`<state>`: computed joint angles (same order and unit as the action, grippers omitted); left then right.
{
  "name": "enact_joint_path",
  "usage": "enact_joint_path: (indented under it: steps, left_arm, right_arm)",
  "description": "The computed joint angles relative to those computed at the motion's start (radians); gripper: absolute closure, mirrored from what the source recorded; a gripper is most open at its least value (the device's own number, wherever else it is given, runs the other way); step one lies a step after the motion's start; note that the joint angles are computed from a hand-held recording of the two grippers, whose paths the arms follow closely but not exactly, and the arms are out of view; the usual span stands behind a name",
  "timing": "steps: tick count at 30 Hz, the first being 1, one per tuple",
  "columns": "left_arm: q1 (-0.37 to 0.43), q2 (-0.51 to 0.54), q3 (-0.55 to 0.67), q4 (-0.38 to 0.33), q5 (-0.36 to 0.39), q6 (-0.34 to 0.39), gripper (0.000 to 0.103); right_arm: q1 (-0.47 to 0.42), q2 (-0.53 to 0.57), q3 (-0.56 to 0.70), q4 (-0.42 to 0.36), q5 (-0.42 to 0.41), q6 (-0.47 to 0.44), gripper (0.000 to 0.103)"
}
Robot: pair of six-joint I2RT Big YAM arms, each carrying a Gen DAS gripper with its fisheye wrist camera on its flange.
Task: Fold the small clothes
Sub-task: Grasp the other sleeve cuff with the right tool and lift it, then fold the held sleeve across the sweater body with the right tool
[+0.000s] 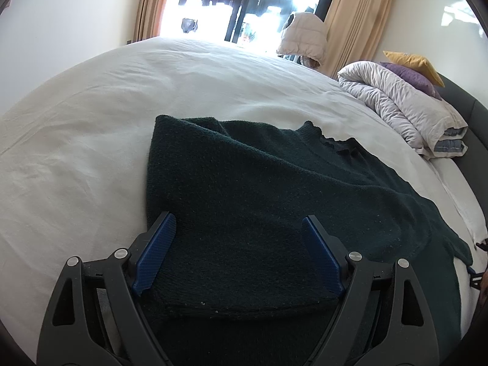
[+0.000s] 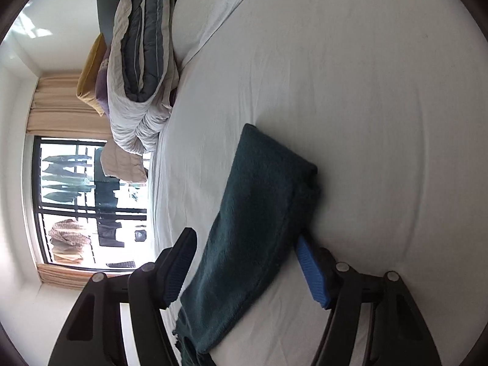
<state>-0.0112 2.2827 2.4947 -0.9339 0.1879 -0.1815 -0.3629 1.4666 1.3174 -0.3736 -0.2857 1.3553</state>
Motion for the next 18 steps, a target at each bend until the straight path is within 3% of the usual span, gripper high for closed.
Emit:
enact_joint_path:
  steps: [3, 6, 9, 10, 11, 14, 18]
  left_arm:
    - [0.000, 0.000, -0.003, 0.007, 0.003, -0.003, 0.019]
    - [0.001, -0.005, -0.016, 0.017, 0.007, -0.006, 0.019]
    - [0.001, -0.003, -0.013, 0.017, 0.008, -0.007, 0.019]
    - [0.001, -0.002, -0.012, 0.017, 0.008, -0.006, 0.019]
    - [0.002, -0.002, -0.012, 0.018, 0.009, -0.006, 0.019]
    - [0.001, 0.000, -0.009, 0.018, 0.010, -0.006, 0.019]
    - [0.002, -0.009, -0.026, 0.030, 0.014, -0.011, 0.019]
  right_arm:
    - [-0.006, 0.000, -0.017, 0.052, 0.025, 0.046, 0.037]
    - [-0.008, 0.012, -0.009, 0.063, 0.047, 0.030, 0.044]
    - [-0.004, 0.035, 0.027, 0.024, 0.046, -0.027, 0.070]
    - [0.004, 0.039, 0.045, -0.005, 0.061, -0.052, 0.086]
    - [0.014, 0.041, 0.061, -0.019, 0.083, -0.075, 0.090]
    - [0.065, 0.040, 0.131, -0.074, 0.150, -0.189, 0.091]
    - [0.181, 0.092, 0.329, -0.182, 0.215, -0.387, 0.091]
